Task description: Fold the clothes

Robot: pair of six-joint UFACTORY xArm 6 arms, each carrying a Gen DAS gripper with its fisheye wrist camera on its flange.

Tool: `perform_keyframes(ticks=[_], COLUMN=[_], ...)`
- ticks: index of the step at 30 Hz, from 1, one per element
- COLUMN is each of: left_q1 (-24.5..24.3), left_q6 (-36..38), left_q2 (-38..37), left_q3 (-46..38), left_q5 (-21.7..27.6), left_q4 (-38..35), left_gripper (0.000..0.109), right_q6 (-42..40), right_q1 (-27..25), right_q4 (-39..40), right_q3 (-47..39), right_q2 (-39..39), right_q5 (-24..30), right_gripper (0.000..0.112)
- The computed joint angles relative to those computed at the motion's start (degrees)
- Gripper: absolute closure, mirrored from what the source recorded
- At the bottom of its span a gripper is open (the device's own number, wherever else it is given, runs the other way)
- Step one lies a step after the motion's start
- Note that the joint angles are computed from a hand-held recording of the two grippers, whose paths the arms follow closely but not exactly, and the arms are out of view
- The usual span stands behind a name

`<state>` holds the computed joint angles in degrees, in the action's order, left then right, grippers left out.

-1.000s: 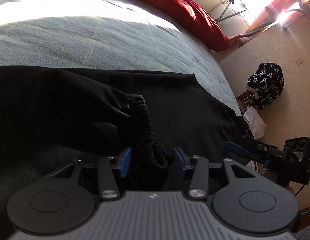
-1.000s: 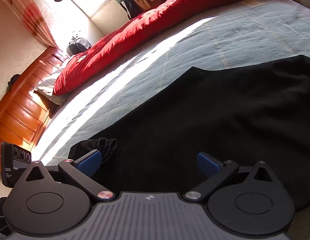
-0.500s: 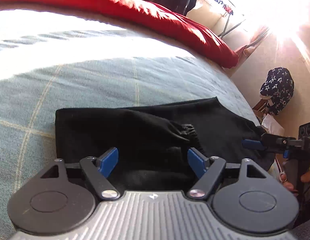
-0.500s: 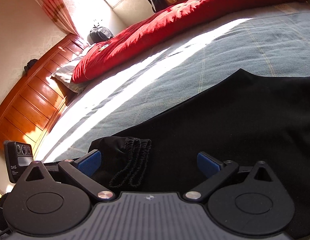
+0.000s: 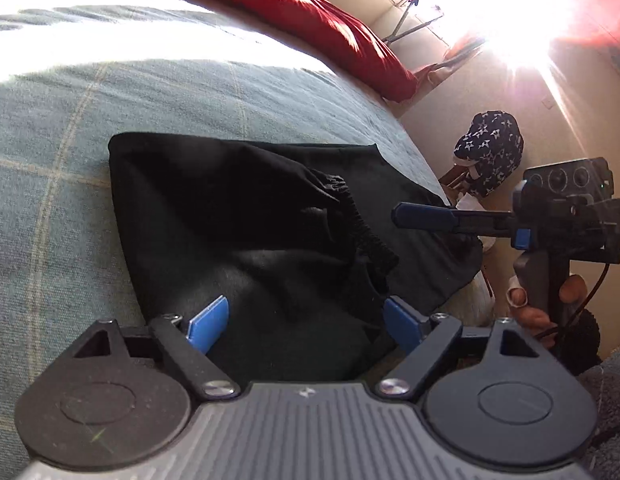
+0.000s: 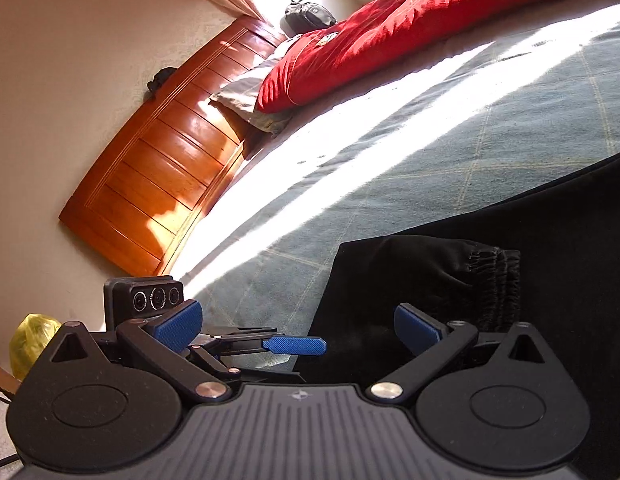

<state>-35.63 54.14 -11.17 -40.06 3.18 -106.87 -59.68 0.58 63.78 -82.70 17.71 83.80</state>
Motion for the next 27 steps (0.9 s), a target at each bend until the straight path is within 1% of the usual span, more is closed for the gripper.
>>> perform_keyframes(ticks=[1,2,3,4,5,6,7,8,9,10,11,13,15,17,18,19,21,25,26,27], left_q1=[-0.3,-0.6,-0.7,-0.6,-0.8,-1.2,-1.6,-1.8,-1.5,-0.7,0.1,2.9,5.2,7.4,8.2,8.9,9.8,8.5,8.1,7.9], left_q6=[1.8,5.8,7.5,6.7,3.9,0.3,-4.0,-7.4,-8.4,-7.0,-4.0,5.9,9.4,13.4,12.7,9.6,3.8,-4.6,-3.6,-0.2], left_q2=[-0.3,-0.8,-1.5,-2.6,-3.7,-4.6,-5.3,-5.7,-5.7,-5.3,-4.9,-2.3,0.6,4.3,6.2,8.1,11.0,11.1,11.0,11.1], left_q3=[0.5,0.8,1.3,2.2,3.1,3.9,4.5,5.0,4.9,4.1,3.0,-0.8,-3.6,-6.8,-8.0,-8.7,-10.1,-11.4,-12.3,-13.6], left_q5=[0.4,0.5,0.9,1.2,0.7,-0.9,-2.6,-4.1,-4.9,-5.1,-5.3,-4.1,-2.6,-0.7,0.3,1.1,2.4,1.4,1.7,2.6], left_q4=[-2.2,-6.6,-8.5,-8.1,-5.7,-2.2,2.7,6.9,8.8,8.2,6.1,-1.5,-3.4,-5.9,-5.2,-2.6,2.3,12.2,12.4,10.4], left_gripper=[0.024,0.024,0.024,0.023,0.023,0.023,0.023,0.023,0.022,0.022,0.021,0.019,0.019,0.019,0.019,0.019,0.019,0.019,0.019,0.018], right_q6=[1.3,2.8,4.5,5.9,7.1,7.9,8.5,8.5,8.1,7.4,6.4,5.1,4.2,3.8,3.9,4.0,3.5,3.5,3.0,2.6], right_q1=[0.4,0.7,0.9,1.1,1.2,1.2,1.0,0.6,0.1,-0.1,-0.2,0.0,0.4,1.2,1.6,1.7,0.8,-0.7,-0.7,-0.6], right_q4=[-0.4,-1.3,-2.5,-3.9,-5.5,-6.7,-7.4,-7.4,-6.9,-6.6,-6.4,-6.3,-7.1,-10.1,-11.8,-12.6,-11.0,-9.4,-9.5,-9.6], right_q3=[-0.1,-0.3,-0.5,-0.3,0.2,0.5,0.6,0.6,0.4,0.2,0.2,0.1,0.3,1.6,2.6,3.6,5.3,6.3,6.7,7.1], right_q2=[0.7,1.5,2.3,2.9,3.1,3.3,3.4,3.4,3.3,2.9,2.4,2.1,2.0,1.5,1.2,1.1,1.0,0.2,-0.1,-0.4], right_q5=[0.2,0.3,0.3,-0.3,-1.4,-2.0,-2.2,-1.7,-0.5,0.2,0.8,2.6,4.2,3.9,2.9,2.1,1.8,2.0,1.7,1.5], right_gripper=[0.009,0.009,0.009,0.009,0.009,0.009,0.009,0.009,0.009,0.009,0.009,0.009,0.009,0.009,0.009,0.009,0.009,0.009,0.009,0.009])
